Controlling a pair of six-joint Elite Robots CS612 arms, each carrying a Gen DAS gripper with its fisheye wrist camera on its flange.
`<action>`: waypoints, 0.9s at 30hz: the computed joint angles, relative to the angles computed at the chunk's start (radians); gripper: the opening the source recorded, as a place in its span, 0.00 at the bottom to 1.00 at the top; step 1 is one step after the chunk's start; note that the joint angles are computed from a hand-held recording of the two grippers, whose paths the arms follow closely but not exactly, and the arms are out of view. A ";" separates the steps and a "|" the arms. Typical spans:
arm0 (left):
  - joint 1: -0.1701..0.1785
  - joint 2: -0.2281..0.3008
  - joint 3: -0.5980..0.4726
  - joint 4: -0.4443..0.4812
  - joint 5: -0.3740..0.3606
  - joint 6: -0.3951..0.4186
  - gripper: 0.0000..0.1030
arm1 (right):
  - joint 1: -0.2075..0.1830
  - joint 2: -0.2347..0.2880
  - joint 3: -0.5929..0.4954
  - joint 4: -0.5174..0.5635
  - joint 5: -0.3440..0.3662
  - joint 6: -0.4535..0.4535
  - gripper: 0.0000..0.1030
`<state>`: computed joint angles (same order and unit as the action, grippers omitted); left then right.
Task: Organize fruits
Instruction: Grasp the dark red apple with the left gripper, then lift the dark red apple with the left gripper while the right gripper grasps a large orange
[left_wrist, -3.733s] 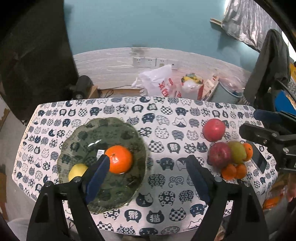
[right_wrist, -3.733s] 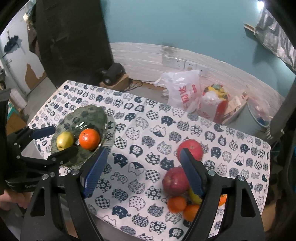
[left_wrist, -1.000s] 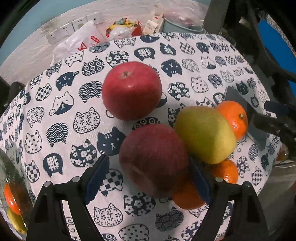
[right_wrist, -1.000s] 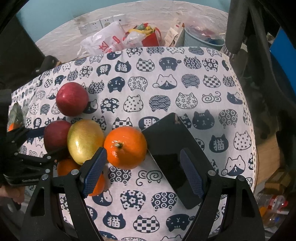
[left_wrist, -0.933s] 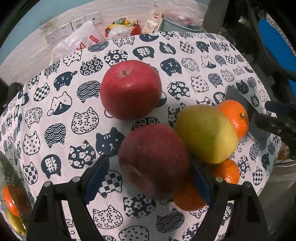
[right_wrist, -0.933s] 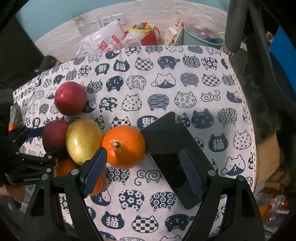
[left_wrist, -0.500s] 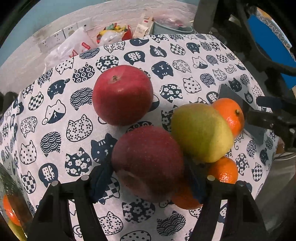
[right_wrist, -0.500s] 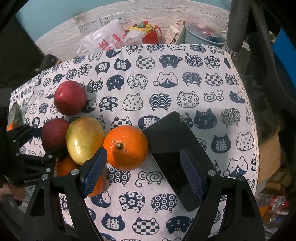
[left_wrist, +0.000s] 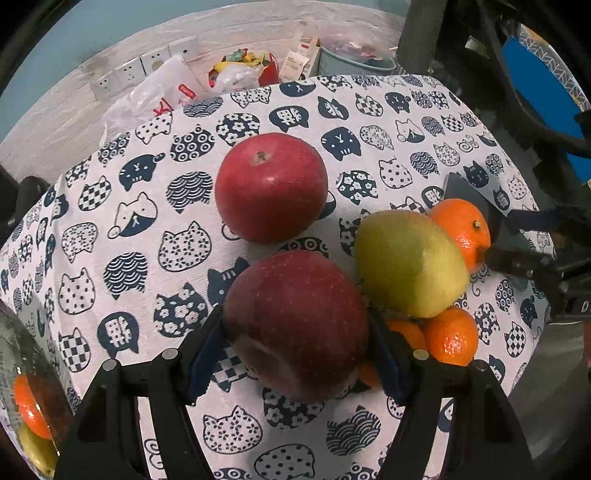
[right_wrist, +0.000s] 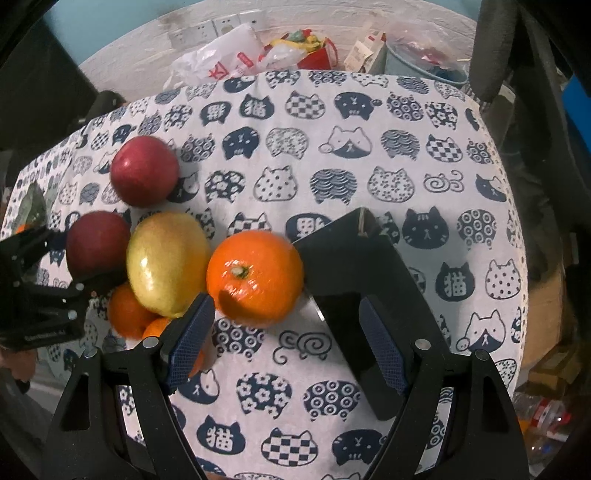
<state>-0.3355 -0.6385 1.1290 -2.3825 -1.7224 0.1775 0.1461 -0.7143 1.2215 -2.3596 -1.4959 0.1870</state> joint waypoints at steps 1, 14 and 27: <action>0.001 -0.003 0.003 -0.002 -0.002 -0.001 0.72 | 0.001 -0.002 0.004 -0.002 0.005 -0.004 0.79; 0.017 -0.056 0.073 -0.054 -0.003 -0.019 0.72 | 0.036 -0.010 0.012 0.018 0.082 -0.094 0.79; 0.030 -0.096 0.142 -0.079 0.015 -0.021 0.72 | 0.058 0.041 -0.050 0.099 0.080 -0.139 0.65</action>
